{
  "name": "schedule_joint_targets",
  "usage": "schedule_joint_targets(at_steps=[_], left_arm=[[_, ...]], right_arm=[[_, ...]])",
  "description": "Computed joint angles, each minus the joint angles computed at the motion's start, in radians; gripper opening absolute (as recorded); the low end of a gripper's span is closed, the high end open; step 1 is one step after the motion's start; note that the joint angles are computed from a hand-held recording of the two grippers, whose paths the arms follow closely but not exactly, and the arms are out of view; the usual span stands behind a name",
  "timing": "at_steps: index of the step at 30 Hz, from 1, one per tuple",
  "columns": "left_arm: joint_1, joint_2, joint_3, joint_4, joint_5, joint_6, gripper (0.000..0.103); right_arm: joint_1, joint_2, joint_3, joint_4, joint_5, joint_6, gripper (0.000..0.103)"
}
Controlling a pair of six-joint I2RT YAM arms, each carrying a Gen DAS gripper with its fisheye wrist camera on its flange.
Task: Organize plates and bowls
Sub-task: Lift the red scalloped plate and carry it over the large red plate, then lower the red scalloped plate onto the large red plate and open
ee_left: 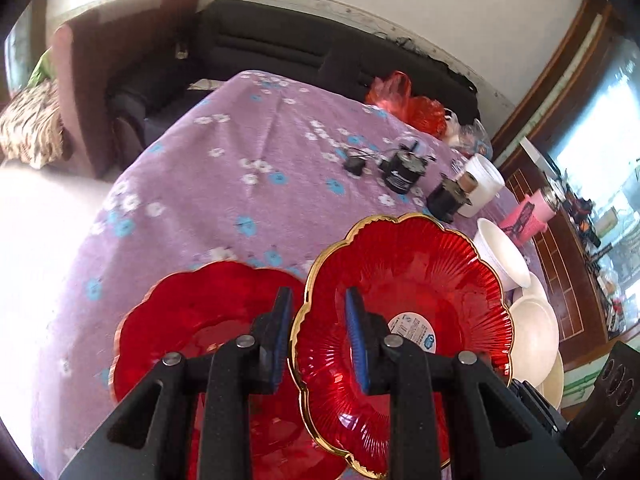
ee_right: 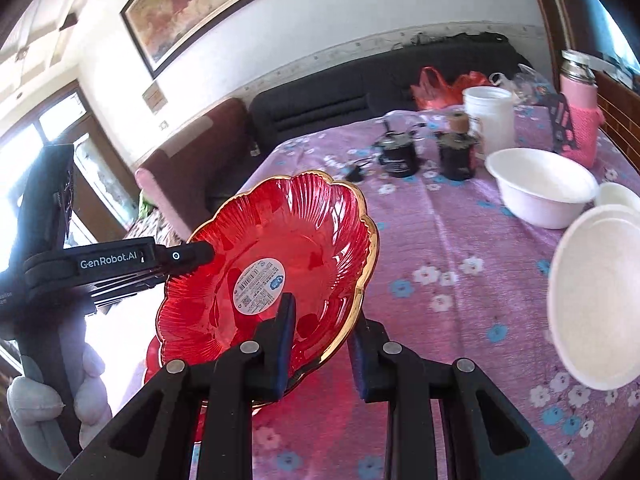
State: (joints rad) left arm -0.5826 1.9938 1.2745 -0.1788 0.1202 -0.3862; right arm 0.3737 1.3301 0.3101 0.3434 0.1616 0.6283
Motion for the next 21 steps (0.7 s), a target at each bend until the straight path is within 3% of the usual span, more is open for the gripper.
schedule_joint_targets(at_steps=[8,14,21], left_arm=[[0.145,-0.039,-0.191,0.102,0.043,-0.003,0.025],[0.178,0.036,-0.199,0.131,0.028,0.003,0.026],[0.171,0.06,-0.214,0.164,-0.005,-0.013,0.027]], right_arm=[[0.189,0.29,0.183,0.009,0.041,0.04,0.027],[0.196,0.513,0.301,0.034,-0.018,0.054,0.028],[0.218,0.571,0.366,-0.013,0.04,0.023,0.027]])
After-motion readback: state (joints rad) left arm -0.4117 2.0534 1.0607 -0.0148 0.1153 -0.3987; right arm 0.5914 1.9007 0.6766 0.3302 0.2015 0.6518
